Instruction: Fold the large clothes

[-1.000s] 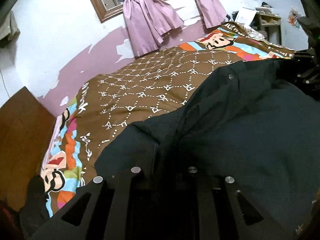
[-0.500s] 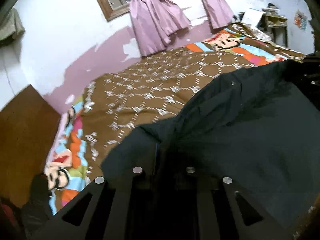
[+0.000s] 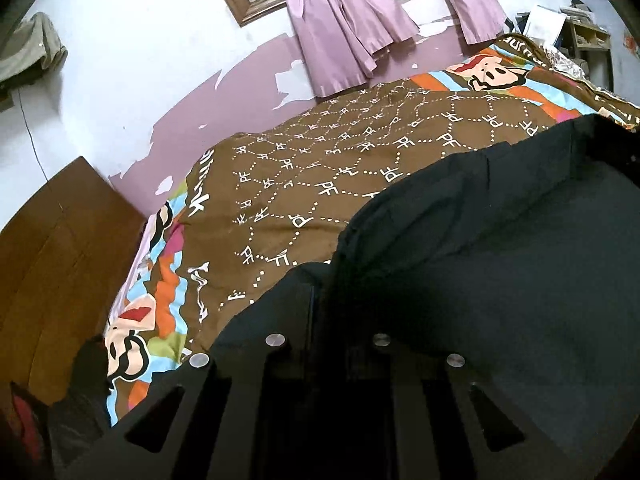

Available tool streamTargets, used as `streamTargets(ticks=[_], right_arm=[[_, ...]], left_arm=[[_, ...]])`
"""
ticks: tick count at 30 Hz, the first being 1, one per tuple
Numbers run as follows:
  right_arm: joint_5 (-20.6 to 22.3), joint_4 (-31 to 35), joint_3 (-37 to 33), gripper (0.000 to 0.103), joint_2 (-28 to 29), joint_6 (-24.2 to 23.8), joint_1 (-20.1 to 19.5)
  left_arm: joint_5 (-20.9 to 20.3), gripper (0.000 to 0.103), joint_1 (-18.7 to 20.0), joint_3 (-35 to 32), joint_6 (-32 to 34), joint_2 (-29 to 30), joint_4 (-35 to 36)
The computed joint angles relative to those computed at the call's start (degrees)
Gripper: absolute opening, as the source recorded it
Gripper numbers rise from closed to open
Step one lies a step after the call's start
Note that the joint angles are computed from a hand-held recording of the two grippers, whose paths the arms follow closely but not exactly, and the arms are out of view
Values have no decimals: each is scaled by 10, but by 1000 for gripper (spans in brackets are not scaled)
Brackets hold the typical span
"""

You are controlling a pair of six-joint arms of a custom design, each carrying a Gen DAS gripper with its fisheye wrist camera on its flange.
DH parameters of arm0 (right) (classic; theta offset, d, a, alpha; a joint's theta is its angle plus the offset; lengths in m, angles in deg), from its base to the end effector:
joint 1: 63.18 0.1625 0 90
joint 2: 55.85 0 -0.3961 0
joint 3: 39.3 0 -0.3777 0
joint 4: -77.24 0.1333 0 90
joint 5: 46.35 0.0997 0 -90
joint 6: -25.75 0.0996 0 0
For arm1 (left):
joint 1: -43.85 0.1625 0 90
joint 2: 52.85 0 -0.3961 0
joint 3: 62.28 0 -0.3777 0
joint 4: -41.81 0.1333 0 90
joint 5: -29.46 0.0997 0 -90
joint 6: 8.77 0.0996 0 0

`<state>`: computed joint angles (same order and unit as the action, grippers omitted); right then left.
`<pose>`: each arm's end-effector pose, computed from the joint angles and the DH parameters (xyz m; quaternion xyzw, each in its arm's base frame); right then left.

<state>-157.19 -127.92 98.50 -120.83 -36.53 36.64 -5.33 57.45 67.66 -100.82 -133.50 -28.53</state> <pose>0.1673 -0.3927 0.1589 0.4869 -0.7799 0.2441 0.3083 -0.2347 -0.2781 0.1536 0.1604 0.7594 -0.3296 0.5375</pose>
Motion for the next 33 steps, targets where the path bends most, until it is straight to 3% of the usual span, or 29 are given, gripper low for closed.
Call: streamTargets(ticks=[3, 5, 6, 8, 9, 11, 17, 22, 28, 33], right_arm=[[17, 2, 7, 21, -12, 5, -11], [22, -11, 12, 37, -16, 9, -14], [27, -19, 16, 40, -19, 13, -17], [40, -15, 20, 63, -32, 25, -24], [43, -18, 20, 67, -35, 31, -24], [62, -23, 26, 75, -50, 46, -30], [115, -12, 44, 96, -101, 74, -43], [162, 66, 61, 98, -160, 88, -52], [205, 207, 90, 99, -253, 101, -71], [201, 317, 135, 100, -337, 56, -96]], left_arm=[[-3, 13, -3, 16, 14, -23, -24], [-2, 16, -10, 24, 10, -38, -30], [-1, 20, -12, 25, 7, -41, -31], [5, 42, -22, 22, -26, -48, -4], [10, 68, -30, 19, -56, -50, 21], [29, 88, -54, 18, -123, -66, 76], [37, 88, -89, 17, -191, -110, 143], [14, 88, -116, 23, -212, -126, 145], [-61, 88, -199, 61, -177, -147, 73], [-110, 88, -250, 95, -87, -126, -51]])
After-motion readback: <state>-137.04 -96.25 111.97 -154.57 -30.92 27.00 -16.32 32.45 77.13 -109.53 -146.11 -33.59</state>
